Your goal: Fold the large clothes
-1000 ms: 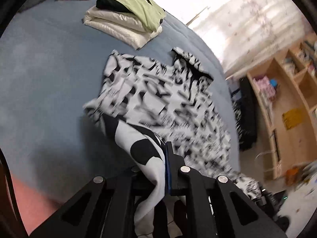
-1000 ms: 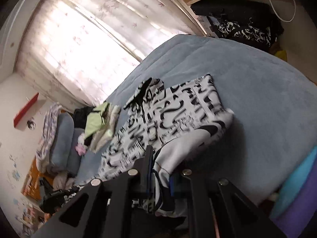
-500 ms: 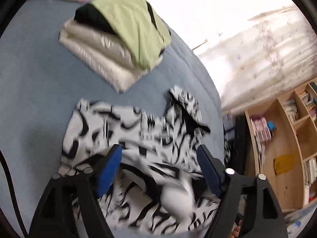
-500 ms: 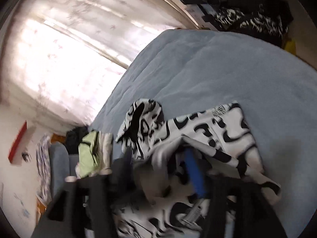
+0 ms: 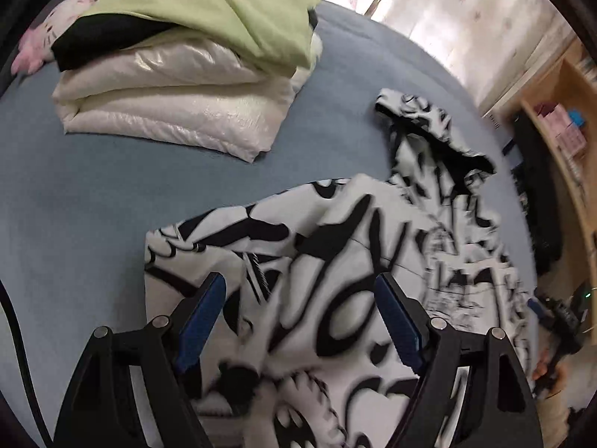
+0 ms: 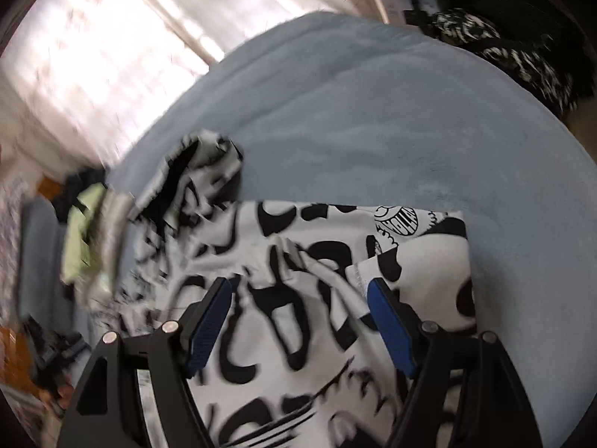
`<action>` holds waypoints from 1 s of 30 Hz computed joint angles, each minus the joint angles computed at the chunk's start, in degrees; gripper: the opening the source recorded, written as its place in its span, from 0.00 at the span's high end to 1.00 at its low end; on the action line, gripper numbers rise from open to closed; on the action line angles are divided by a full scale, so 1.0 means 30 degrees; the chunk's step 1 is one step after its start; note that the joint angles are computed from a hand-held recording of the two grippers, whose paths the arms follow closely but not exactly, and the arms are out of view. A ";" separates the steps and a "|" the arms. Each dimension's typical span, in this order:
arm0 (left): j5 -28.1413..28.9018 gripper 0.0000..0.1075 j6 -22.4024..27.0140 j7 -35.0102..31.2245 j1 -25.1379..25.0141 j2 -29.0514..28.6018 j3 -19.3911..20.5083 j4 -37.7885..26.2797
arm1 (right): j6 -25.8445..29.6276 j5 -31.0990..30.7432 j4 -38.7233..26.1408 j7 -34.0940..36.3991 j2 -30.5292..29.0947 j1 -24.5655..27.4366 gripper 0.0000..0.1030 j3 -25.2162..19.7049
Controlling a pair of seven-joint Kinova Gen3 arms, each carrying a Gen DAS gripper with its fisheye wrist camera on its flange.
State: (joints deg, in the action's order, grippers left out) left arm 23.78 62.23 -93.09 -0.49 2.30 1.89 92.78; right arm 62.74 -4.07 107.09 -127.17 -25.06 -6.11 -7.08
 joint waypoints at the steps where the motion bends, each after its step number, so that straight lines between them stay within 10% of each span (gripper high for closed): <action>1: 0.0001 0.25 -0.0033 -0.0307 0.0040 0.0275 0.0064 -0.0103 | 0.0028 -0.0021 -0.0014 0.0442 0.0327 -0.0194 0.27 0.0244; 8: -0.1997 0.26 -0.0567 -0.0196 0.1694 0.2183 0.0278 -0.0814 | -0.0564 0.0756 0.0146 0.1917 0.2765 -0.0861 0.26 -0.0129; 10: -0.1283 0.45 -0.1495 -0.0742 0.0927 0.1984 0.0924 -0.0105 | -0.1226 0.1058 0.0437 0.1877 0.2798 -0.0986 0.27 -0.0306; 12: -0.0760 0.72 -0.1776 -0.0638 0.0044 0.1910 0.1961 0.0070 | -0.1827 0.1517 0.0755 0.1618 0.2585 -0.1254 0.56 -0.0598; 16: -0.2972 0.90 -0.3658 0.1431 0.2196 0.0553 0.0997 0.1029 | -0.1307 0.4313 0.0692 -0.0718 0.1823 -0.0719 0.84 -0.3526; 23: -0.5575 0.93 -0.5336 0.3959 0.3294 -0.1301 0.1234 0.1121 | -0.1093 0.7774 -0.0061 -0.5080 -0.0922 0.0872 0.87 -0.6834; 30: -0.9433 0.93 -0.5964 0.8908 0.4558 0.1010 0.1554 0.0218 | -0.0956 1.0212 -0.0909 -0.6579 0.2210 0.1622 0.87 -0.8196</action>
